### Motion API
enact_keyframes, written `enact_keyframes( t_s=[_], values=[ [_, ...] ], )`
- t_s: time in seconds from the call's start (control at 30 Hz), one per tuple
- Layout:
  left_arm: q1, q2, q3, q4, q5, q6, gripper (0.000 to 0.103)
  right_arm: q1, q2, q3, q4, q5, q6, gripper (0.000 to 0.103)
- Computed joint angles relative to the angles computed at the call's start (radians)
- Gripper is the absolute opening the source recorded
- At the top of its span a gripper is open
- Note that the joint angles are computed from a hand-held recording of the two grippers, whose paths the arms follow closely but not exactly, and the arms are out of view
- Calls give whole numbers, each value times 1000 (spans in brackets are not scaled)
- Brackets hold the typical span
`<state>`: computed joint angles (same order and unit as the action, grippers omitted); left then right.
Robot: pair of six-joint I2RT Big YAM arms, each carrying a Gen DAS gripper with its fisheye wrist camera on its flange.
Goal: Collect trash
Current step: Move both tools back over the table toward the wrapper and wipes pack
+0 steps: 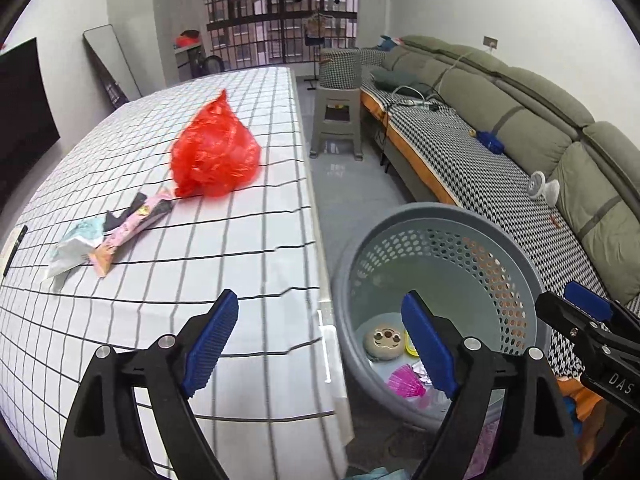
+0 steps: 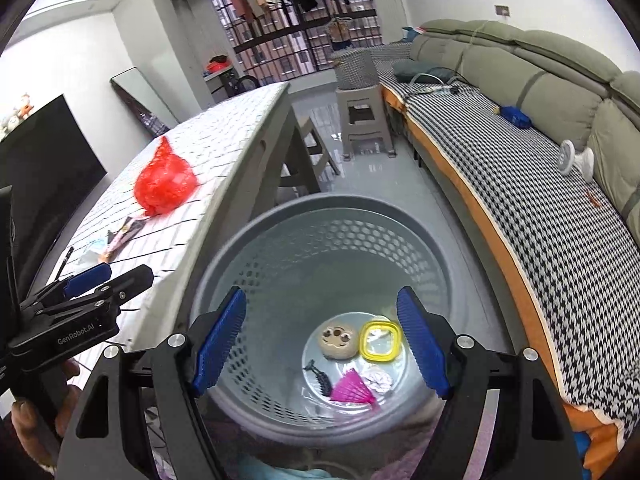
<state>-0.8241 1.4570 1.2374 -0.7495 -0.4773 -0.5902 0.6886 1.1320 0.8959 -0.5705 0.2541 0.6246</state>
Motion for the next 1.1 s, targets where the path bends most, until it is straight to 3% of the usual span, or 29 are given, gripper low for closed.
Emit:
enact_keyframes(
  t_s=[0.33, 0.63, 1.1],
  values=[
    [69, -141, -121, 9, -25, -30, 84, 80, 128, 156, 17, 4, -61, 75],
    [190, -286, -245, -16, -43, -40, 84, 144, 309, 361, 21, -22, -127, 75],
    [421, -413, -372, -22, -8, 27, 84, 210, 660, 786, -135, -166, -191, 75]
  ],
)
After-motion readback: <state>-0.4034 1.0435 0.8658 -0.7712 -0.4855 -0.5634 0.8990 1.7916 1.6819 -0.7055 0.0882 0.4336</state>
